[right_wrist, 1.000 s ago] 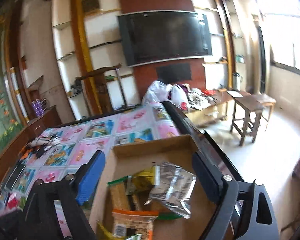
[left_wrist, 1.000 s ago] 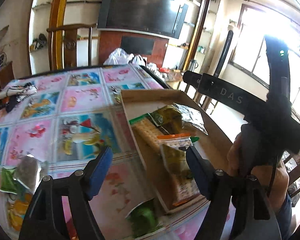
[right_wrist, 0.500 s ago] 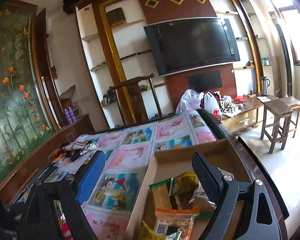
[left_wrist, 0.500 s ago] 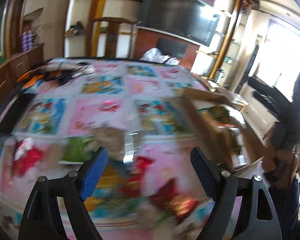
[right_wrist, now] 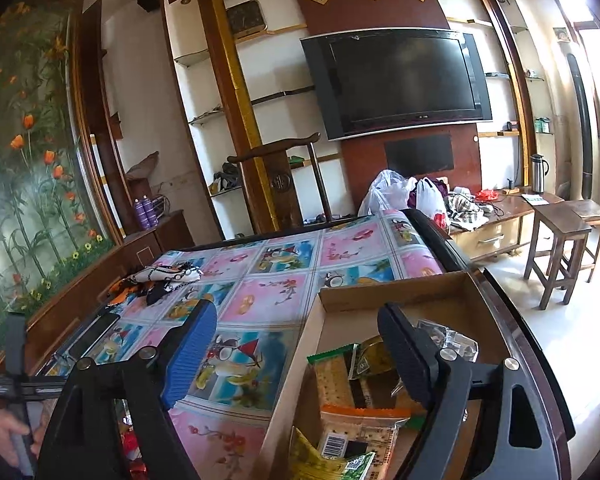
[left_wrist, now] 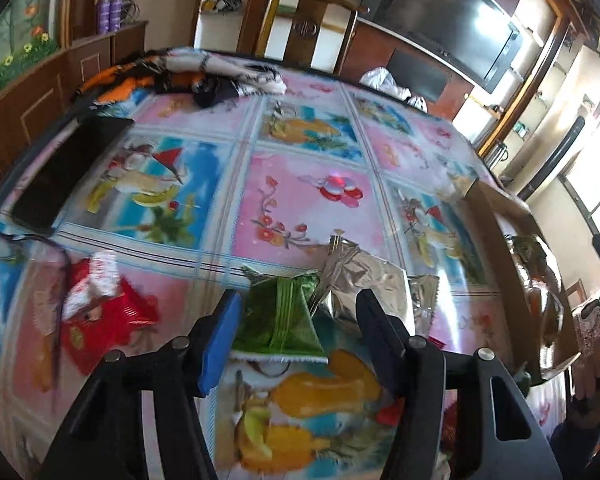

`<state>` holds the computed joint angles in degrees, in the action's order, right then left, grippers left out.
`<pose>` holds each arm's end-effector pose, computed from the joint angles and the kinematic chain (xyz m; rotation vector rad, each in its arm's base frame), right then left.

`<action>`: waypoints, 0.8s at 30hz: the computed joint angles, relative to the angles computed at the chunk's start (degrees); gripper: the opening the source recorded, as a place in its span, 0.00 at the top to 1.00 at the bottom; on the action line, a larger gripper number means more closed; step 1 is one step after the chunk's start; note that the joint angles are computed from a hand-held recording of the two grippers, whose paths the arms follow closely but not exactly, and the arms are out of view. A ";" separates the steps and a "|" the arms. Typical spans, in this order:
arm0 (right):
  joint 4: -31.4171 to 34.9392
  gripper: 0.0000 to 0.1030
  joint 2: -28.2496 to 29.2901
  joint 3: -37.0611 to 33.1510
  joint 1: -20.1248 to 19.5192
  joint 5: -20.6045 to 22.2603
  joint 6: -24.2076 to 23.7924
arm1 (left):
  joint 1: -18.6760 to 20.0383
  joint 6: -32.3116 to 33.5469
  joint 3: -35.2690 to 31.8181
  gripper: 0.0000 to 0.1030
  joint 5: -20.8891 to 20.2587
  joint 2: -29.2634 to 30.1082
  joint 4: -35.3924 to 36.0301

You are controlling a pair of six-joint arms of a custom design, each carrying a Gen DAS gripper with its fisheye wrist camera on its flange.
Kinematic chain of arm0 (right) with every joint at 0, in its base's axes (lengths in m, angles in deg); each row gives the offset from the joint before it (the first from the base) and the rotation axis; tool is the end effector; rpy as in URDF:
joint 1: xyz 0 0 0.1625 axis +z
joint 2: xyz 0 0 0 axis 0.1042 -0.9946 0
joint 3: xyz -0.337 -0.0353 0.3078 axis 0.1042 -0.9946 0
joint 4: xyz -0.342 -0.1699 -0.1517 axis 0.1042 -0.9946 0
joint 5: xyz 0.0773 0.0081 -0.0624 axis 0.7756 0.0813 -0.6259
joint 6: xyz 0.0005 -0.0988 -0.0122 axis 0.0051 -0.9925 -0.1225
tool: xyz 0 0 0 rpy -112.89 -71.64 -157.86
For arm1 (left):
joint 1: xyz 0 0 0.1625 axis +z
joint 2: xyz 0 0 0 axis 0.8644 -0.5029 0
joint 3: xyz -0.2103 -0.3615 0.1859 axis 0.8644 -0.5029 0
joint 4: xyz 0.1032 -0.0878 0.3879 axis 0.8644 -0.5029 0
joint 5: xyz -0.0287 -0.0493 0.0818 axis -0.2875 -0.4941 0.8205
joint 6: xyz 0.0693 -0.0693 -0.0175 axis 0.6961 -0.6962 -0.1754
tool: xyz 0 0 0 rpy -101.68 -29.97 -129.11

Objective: Organize snacks
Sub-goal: 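Move both grippers back to the snacks on the tablecloth, then grasp the green-wrapped snack with the left gripper while the right grasps a silver foil bag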

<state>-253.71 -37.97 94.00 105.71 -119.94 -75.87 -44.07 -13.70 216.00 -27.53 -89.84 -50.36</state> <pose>0.1960 -0.2282 0.2637 0.6501 -2.4130 1.3418 -0.1206 -0.2451 0.2314 0.1099 2.4810 -0.8764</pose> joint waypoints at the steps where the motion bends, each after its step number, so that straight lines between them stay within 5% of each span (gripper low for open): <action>1: 0.30 0.16 -0.10 -0.11 0.07 -0.08 0.08 | 0.99 0.53 0.13 0.48 0.27 1.57 -1.38; 13: 2.23 0.16 2.59 -0.75 1.39 -0.19 -0.89 | 4.97 8.15 3.60 0.55 0.94 -1.40 -13.54; 24: 14.93 0.16 3.57 -1.97 0.68 8.32 2.02 | 4.04 6.14 1.46 0.55 1.52 -3.57 -3.09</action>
